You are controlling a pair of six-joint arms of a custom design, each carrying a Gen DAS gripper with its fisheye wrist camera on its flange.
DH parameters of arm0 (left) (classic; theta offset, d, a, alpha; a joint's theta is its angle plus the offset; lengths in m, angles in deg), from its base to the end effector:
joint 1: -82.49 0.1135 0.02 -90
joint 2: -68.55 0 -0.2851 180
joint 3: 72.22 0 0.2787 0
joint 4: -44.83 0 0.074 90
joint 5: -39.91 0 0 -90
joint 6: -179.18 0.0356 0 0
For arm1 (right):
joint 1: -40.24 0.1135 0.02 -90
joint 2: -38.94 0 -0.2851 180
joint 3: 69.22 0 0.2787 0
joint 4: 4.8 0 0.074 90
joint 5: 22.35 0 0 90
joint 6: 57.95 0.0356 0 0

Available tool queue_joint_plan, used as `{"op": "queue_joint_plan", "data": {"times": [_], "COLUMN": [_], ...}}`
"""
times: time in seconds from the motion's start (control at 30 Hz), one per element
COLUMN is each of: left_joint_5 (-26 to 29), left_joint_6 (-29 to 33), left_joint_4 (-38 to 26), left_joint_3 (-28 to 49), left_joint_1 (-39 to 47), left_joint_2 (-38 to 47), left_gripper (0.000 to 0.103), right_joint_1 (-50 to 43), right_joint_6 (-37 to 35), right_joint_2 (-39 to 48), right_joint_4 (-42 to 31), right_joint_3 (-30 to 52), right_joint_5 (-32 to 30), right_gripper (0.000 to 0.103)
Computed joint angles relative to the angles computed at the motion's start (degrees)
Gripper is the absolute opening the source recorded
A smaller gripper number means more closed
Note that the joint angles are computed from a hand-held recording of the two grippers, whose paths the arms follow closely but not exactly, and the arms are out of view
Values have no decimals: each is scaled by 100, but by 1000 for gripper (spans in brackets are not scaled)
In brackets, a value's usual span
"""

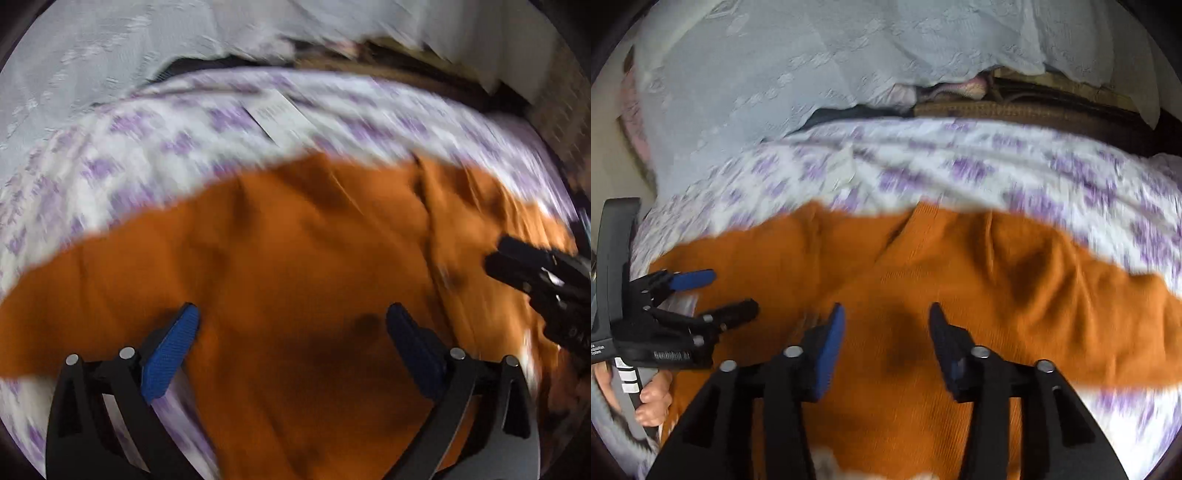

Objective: Fold small clothes

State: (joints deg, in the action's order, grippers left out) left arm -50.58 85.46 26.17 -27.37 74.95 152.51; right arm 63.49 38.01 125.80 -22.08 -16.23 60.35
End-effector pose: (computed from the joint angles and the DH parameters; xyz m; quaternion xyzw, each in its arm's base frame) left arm 0.2625 -0.0344 0.1285 0.0308 0.9602 -0.0231 0.2766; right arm 0.2779 0.1243 0.1577 -0.1624 0.9273 0.1418 0.3060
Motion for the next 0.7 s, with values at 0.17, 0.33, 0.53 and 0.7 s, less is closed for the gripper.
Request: {"op": "queue_joint_plan", "data": {"times": [0.17,0.33,0.53,0.7], "left_joint_5": [-1954,-1159,-2138,-2664], "left_joint_6": [-585,-1290,-1665,-1810], "left_joint_4": [224,-696,-703,-1139], "left_joint_3": [-630,-1231,-1176,-853], "left_joint_1": [-1422,-1888,-3081,-3006], "left_joint_2": [-413,-2259,-1546,-1676], "left_gripper": [98,98,99,99], "right_joint_1": [381,74,-102,-2928], "right_joint_6": [-37,230,238,377], "right_joint_2": [-94,-1354,-1602,-2339], "right_joint_4": [112,-35,-320,-537], "right_joint_3": [-408,-1112,-1331,-1262], "right_joint_5": [585,27,-349,-1963], "right_gripper": [58,60,66,66]}}
